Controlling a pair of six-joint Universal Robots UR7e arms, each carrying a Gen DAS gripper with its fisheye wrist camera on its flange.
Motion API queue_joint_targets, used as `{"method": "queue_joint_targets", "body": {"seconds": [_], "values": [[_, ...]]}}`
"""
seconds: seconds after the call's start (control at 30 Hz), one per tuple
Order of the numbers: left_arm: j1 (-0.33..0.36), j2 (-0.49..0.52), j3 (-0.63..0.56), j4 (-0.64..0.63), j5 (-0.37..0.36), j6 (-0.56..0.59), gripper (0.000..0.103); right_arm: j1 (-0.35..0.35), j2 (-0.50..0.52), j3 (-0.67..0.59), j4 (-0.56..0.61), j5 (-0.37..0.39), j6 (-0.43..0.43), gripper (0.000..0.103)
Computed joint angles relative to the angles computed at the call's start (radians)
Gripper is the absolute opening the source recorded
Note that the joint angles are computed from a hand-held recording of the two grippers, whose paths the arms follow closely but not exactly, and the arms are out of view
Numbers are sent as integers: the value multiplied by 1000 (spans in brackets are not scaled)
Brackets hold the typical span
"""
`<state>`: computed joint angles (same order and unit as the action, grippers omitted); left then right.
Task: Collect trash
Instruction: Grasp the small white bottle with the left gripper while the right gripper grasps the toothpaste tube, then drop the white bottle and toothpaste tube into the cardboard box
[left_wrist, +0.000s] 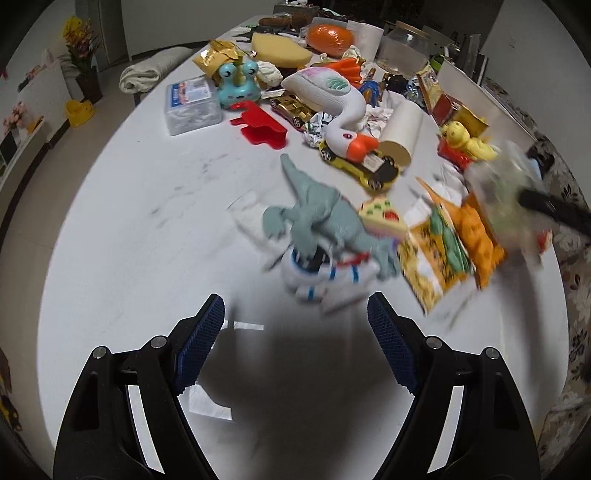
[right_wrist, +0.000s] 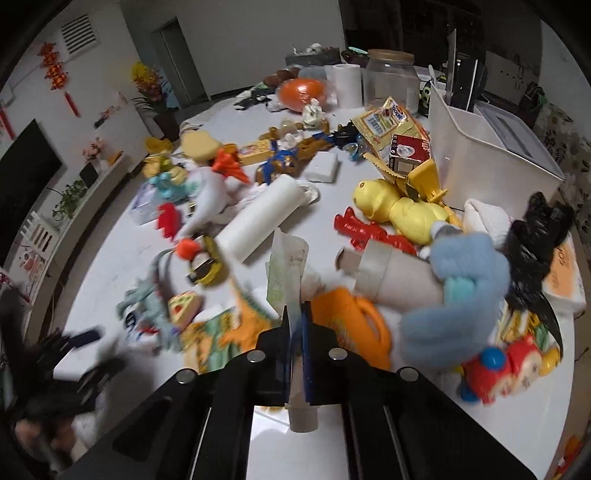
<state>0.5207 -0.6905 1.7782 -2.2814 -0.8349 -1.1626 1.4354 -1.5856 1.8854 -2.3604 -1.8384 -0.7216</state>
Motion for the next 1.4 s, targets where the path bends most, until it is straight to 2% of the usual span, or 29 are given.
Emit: {"method": "queue_joint_targets", "body": {"seconds": [0.07, 0.1, 0.17, 0.2, 0.27, 0.3, 0.33, 0.4, 0.57, 0.6, 0.73, 1.07, 1.2, 1.4], "values": [[29, 21, -13, -54, -19, 16, 78, -13, -47, 11, 44, 33, 9, 4], [36, 30, -18, -69, -18, 18, 82, -16, -60, 16, 53, 44, 12, 4], [32, 59, -42, -63, 41, 31, 81, -20, -88, 27, 76, 63, 7, 4], [31, 69, -52, -60, 55, 48, 77, -23, -104, 35, 93, 70, 2, 4], [25, 77, -61, -42, 77, 60, 57, -28, -125, 48, 113, 82, -5, 4], [20, 72, -51, -56, 77, 75, 34, -31, -135, 54, 121, 85, -9, 4], [19, 58, -29, -94, 55, 93, 27, -34, -147, 61, 126, 90, -11, 4], [11, 19, 28, -162, 11, 81, 27, -45, -167, 65, 150, 114, -7, 4], [-71, -49, 143, -182, 16, 26, 26, -63, -218, 86, 180, 152, -22, 4], [-80, -58, 159, -196, 10, 26, 17, -65, -226, 91, 183, 154, -30, 4], [-137, -97, 207, -191, -18, -1, 17, -84, -253, 100, 211, 176, -39, 4], [-197, -68, 187, -161, -59, 24, 16, -113, -316, 137, 261, 185, -70, 4], [-217, -82, 183, -170, -41, 9, 16, -117, -342, 140, 276, 199, -74, 4], [-284, -114, 140, -132, -24, 73, 16, -126, -399, 109, 367, 236, -103, 4]]}}
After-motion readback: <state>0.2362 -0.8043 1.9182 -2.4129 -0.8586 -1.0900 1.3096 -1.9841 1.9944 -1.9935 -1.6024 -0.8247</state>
